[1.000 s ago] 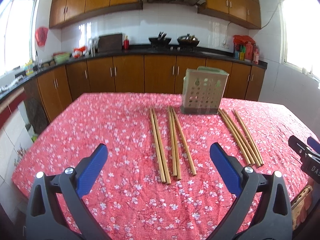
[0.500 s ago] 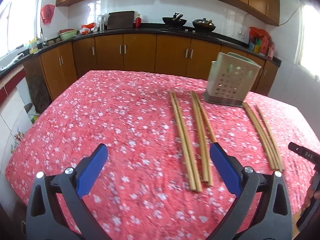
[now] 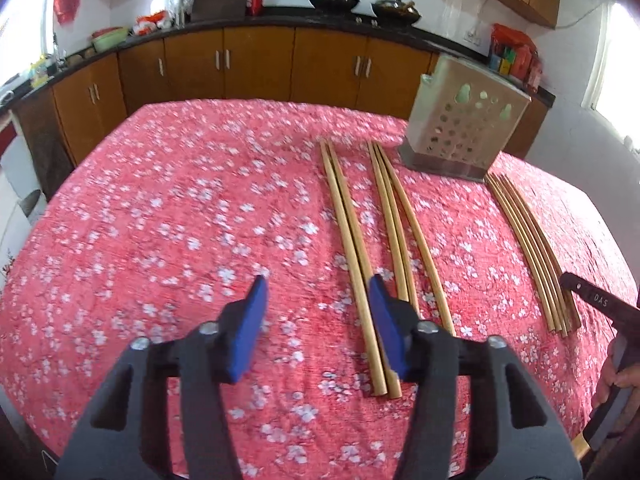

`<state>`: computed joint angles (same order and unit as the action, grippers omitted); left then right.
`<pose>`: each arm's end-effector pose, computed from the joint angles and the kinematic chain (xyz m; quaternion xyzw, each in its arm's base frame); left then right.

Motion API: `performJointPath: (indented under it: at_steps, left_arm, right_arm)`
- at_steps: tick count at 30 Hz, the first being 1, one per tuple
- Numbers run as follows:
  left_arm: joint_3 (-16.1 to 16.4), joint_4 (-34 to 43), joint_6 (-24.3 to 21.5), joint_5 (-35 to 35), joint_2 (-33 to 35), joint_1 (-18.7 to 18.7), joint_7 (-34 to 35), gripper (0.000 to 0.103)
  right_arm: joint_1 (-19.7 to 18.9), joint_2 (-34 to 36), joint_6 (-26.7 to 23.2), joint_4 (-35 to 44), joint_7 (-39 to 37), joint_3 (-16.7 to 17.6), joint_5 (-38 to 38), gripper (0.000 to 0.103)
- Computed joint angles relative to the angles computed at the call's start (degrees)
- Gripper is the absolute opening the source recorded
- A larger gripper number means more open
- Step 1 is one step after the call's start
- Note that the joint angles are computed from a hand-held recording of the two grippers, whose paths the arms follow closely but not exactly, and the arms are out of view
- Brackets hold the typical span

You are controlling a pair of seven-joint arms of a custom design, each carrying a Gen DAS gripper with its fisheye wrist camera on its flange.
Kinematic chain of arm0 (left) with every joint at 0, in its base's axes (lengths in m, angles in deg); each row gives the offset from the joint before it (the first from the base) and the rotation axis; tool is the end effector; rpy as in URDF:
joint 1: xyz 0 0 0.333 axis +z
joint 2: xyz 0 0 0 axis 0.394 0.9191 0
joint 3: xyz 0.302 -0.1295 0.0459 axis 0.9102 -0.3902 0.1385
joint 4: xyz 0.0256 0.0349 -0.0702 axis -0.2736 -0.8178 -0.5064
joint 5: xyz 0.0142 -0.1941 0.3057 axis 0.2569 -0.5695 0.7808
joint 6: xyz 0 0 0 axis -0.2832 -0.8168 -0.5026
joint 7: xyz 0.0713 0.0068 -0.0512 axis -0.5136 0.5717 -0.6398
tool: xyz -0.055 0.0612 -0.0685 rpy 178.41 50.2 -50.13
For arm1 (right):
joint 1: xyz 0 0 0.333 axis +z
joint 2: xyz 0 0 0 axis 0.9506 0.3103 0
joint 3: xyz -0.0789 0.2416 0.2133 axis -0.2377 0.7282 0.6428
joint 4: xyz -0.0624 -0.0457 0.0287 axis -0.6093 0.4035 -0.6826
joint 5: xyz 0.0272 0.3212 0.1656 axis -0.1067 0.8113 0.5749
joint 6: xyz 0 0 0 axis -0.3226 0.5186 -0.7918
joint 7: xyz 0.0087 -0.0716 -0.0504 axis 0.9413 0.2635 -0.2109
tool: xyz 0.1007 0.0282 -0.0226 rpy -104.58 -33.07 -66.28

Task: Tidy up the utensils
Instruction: 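Lower the right tool onto a single chopstick and close its fingers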

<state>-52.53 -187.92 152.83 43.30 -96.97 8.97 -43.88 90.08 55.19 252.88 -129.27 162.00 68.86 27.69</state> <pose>0.3763 -0.2781 0.5069 -0.8012 0.4788 -0.2313 0.2745 0.5377 0.2288 0.4936 -0.7434 0.5801 -0.1320 0.3058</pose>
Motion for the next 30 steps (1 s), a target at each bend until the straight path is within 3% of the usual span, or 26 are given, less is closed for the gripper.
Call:
performJointPath:
  at_steps: [2,11,17,21,30]
  left_arm:
    - [0.8,0.6,1.4,-1.3,1.3,-0.2,1.8,0.036]
    - [2.2,2.6,2.1,-4.6,4.3,-0.8,6.3,0.026]
    - [2.3,4.2,-0.4,-4.9,5.7,-1.1,8.1,0.019]
    - [2.8,5.1,-1.7,-3.5,6.9,-1.2,8.7,0.009]
    - [5.6,4.3,0.0,-1.4,6.9,1.2,11.0,0.008]
  right_arm:
    - [-0.2,0.1,0.3,0.0,-0.2,0.1,0.7,0.008]
    - [-0.1,-0.3,0.5,-0.3,0.2,-0.1,0.2,0.009]
    - [0.1,-0.2,0.7,-0.4,1.2,-0.2,-1.0,0.009]
    - [0.5,0.3,1.2,-0.1,2.0,-0.3,-3.3,0.009]
    - [-0.1,4.7,1.4,4.8,4.8,-1.6,-5.4,0.008]
